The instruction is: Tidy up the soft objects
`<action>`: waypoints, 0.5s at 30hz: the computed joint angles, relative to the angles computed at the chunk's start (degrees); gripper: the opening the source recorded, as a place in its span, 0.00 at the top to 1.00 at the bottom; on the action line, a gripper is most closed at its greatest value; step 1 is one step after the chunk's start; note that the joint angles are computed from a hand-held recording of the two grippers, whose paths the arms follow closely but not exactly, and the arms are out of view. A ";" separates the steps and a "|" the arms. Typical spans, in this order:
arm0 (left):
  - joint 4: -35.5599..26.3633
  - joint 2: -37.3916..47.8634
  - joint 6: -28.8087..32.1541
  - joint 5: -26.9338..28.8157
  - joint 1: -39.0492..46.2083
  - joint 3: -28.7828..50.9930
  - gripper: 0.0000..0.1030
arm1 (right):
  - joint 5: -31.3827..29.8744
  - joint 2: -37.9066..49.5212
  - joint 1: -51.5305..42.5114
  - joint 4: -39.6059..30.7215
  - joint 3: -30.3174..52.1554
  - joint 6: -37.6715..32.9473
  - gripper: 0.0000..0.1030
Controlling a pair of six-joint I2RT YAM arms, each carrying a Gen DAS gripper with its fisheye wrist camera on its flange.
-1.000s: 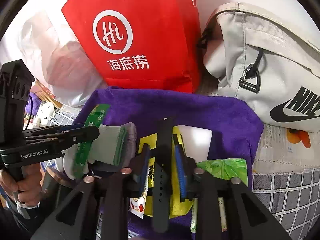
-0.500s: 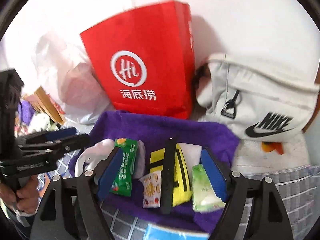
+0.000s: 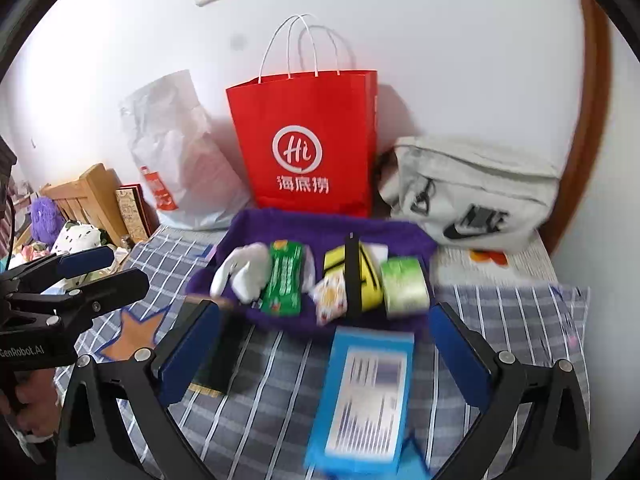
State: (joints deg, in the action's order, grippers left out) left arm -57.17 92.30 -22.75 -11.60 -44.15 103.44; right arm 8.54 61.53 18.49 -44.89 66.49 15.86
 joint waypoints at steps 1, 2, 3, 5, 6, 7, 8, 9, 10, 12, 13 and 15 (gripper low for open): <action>-0.82 -1.22 -1.04 -1.86 -1.74 -0.70 0.12 | 1.03 -1.84 1.34 -1.32 -0.70 1.16 0.00; -1.46 -2.48 -2.10 -3.74 -3.54 -1.54 0.11 | 2.67 -4.20 3.23 -3.16 -1.54 2.84 0.00; -1.94 -4.59 -3.16 -6.06 -5.77 -3.39 0.09 | 3.93 -5.51 4.64 -4.43 -1.85 4.09 0.00; -2.54 -7.05 -4.62 -8.96 -8.57 -5.64 0.09 | 8.09 -9.71 9.65 -8.28 -2.89 7.58 0.00; -3.12 -8.59 -6.11 -10.80 -10.32 -7.06 0.09 | 9.78 -10.92 11.59 -9.54 -3.09 8.94 0.00; -3.91 -9.91 -7.97 -12.70 -12.15 -8.25 0.09 | 12.47 -12.66 14.69 -11.47 -3.40 11.30 0.00; -4.47 -10.87 -9.19 -13.97 -13.54 -9.10 0.09 | 15.29 -14.25 18.16 -13.59 -3.64 14.08 0.00; -5.15 -12.09 -10.63 -15.60 -15.47 -10.33 0.09 | 17.35 -15.25 20.80 -15.12 -3.76 16.17 0.00; -6.09 -12.87 -11.97 -16.95 -17.01 -10.90 0.09 | 20.35 -16.36 24.65 -17.16 -3.95 19.18 0.00; -8.34 -14.38 -15.75 -20.00 -20.38 -12.09 0.09 | 25.86 -17.39 32.06 -21.49 -3.97 25.39 0.00; -9.14 -15.01 -17.16 -21.17 -21.82 -12.50 0.09 | 28.73 -17.57 36.32 -24.25 -3.90 29.36 0.00; -10.76 -15.97 -19.92 -23.46 -24.58 -13.13 0.09 | 32.89 -17.23 43.01 -28.69 -3.41 36.08 0.00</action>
State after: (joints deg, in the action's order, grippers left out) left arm -67.93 76.33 -42.66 -35.06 -68.73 90.31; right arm 41.43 44.30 61.50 -73.58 63.08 51.95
